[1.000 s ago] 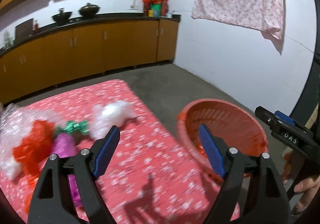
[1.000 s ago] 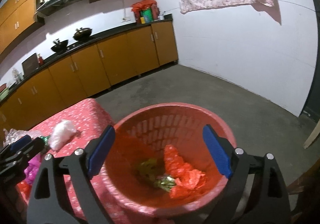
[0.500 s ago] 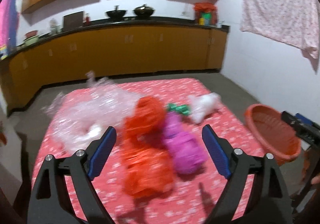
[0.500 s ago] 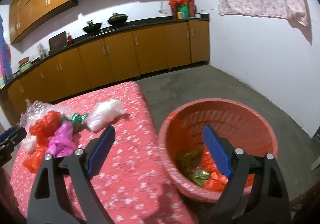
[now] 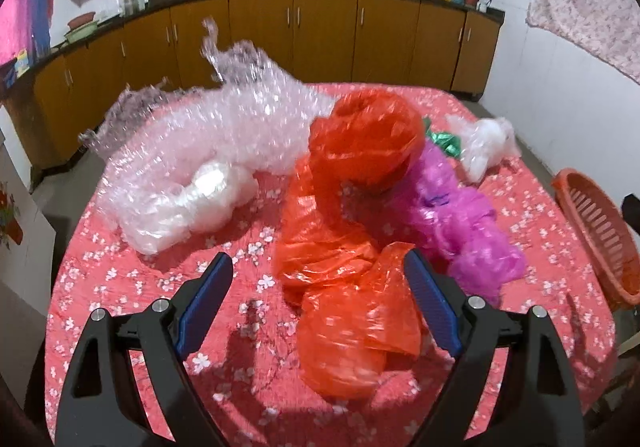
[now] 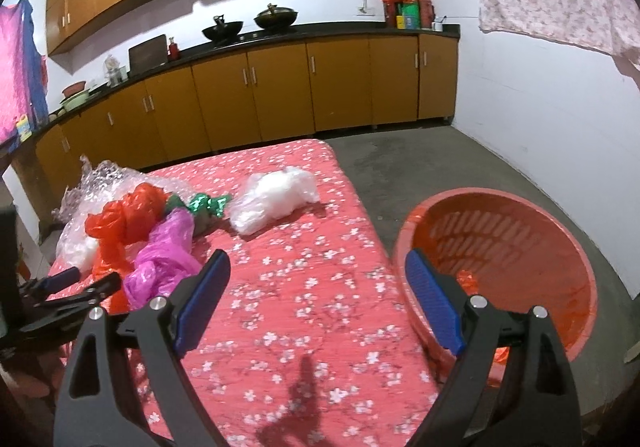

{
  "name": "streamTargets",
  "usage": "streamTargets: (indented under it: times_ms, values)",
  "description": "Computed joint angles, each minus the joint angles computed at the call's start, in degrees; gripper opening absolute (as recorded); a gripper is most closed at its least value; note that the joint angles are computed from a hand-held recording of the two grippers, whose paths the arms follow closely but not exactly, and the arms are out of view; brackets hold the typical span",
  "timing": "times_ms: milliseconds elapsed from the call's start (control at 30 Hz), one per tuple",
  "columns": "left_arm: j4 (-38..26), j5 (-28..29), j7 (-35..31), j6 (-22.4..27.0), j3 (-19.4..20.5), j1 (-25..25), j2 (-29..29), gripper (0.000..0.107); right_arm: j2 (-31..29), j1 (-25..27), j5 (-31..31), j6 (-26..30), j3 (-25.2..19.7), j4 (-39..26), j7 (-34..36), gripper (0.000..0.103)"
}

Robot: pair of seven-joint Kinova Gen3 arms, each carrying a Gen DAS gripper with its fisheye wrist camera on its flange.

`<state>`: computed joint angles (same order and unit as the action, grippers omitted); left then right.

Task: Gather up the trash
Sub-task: 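Grasp the red bag with the left tool while the right tool grasps the pink bag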

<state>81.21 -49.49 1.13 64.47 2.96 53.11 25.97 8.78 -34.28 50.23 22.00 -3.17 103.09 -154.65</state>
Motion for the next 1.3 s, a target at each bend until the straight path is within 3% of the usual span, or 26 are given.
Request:
streamTargets:
  times_ms: [100,167,333,633,1100,1200,1300]
  values:
    - [1.1,2.64,-1.19,-2.57,0.6,-2.19,-0.51,0.079,0.6,0.06,-1.28,-0.02,-0.39,-0.57,1.44,0.087]
    - [3.18,2.84,-0.26,-5.26,0.4,-2.64,-1.71,0.065,1.02,-0.13,-2.0,-0.04,-0.37,-0.99,2.46,0.087]
    - [4.8,1.75,-0.73,-5.19,0.69,-2.22,-2.85,0.048,2.35,-0.94,-4.71,-0.41,-0.24,-2.44,6.05,0.087]
    - [12.08,-1.98,5.93,-1.32,3.02,-1.78,-8.79,0.047,5.95,-1.85,-15.72,-0.51,-1.92,-7.34,19.33,0.087]
    - [12.3,-4.91,9.2,2.83,6.28,-4.96,-9.88,0.047,14.92,-6.39,-27.11,6.18,0.32,-18.5,32.2,0.086]
    - [11.52,-5.11,8.87,2.78,6.2,-5.13,-9.4,0.047,16.06,-5.3,-29.77,7.92,-0.3,-20.27,34.74,0.078]
    - [11.31,-5.37,8.69,2.34,6.09,-5.11,-9.39,0.047,17.04,-3.75,-32.66,9.83,-1.59,-21.73,38.55,0.063]
